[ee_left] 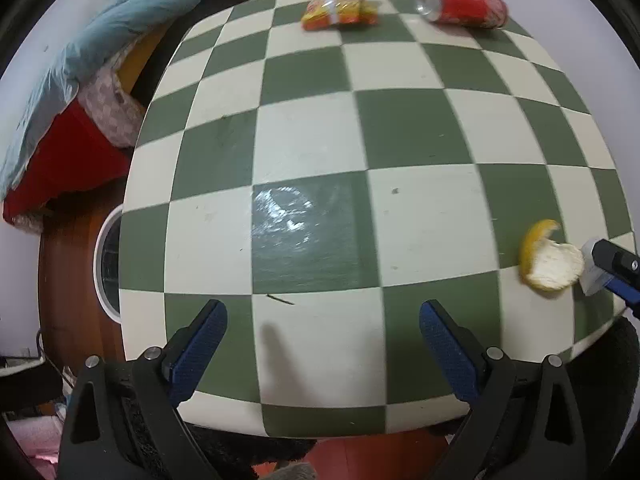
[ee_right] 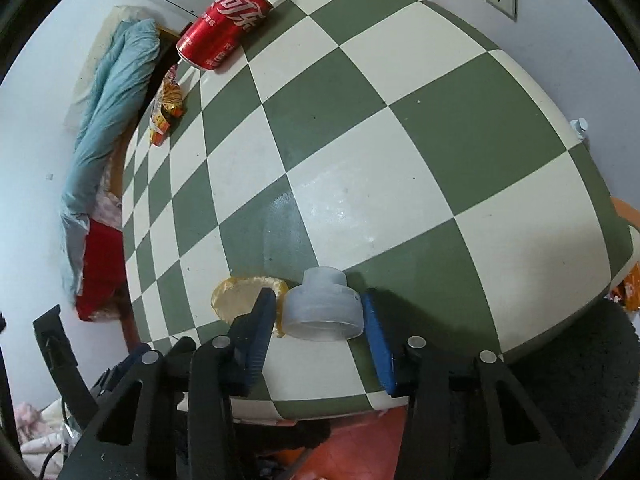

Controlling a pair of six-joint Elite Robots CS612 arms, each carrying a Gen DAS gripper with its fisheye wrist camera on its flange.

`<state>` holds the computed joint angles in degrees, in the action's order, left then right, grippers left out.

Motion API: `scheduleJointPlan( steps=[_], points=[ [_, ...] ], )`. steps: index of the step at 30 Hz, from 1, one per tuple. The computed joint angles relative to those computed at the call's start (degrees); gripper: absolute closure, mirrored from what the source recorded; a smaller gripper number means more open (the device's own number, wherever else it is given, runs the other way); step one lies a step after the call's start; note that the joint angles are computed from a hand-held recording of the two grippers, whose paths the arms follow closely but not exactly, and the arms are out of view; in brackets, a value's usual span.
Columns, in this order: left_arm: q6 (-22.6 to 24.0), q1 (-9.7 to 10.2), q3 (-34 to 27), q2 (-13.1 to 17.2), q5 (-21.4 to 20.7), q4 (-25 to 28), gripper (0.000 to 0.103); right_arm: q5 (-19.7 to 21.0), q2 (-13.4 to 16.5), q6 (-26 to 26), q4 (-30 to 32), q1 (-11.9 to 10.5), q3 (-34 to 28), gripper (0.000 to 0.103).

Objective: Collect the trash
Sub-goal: 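Move both tools back over the checkered table, then grasp the yellow fruit peel with the left tool while the right tool grasps the clear bottle cap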

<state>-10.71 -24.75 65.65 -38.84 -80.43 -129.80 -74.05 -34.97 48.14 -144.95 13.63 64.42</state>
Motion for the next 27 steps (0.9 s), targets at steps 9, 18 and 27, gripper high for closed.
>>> scheduleJointPlan(
  steps=[9, 18, 27],
  points=[
    [4.9, -2.03, -1.8, 0.5, -8.4, -1.3, 0.005, -5.0, -4.2, 2.5, -5.1, -1.2, 6.6, 0.060],
    [10.6, -4.50, -2.9, 2.2, -6.9, -3.6, 0.016, -6.8, -6.2, 4.2, -7.4, -2.3, 10.8, 0.060],
    [11.5, -5.00, -2.3, 1.8, -5.7, -6.7, 0.074, -7.1, -7.0, 4.3, -9.0, -2.7, 12.3, 0.060]
  ],
)
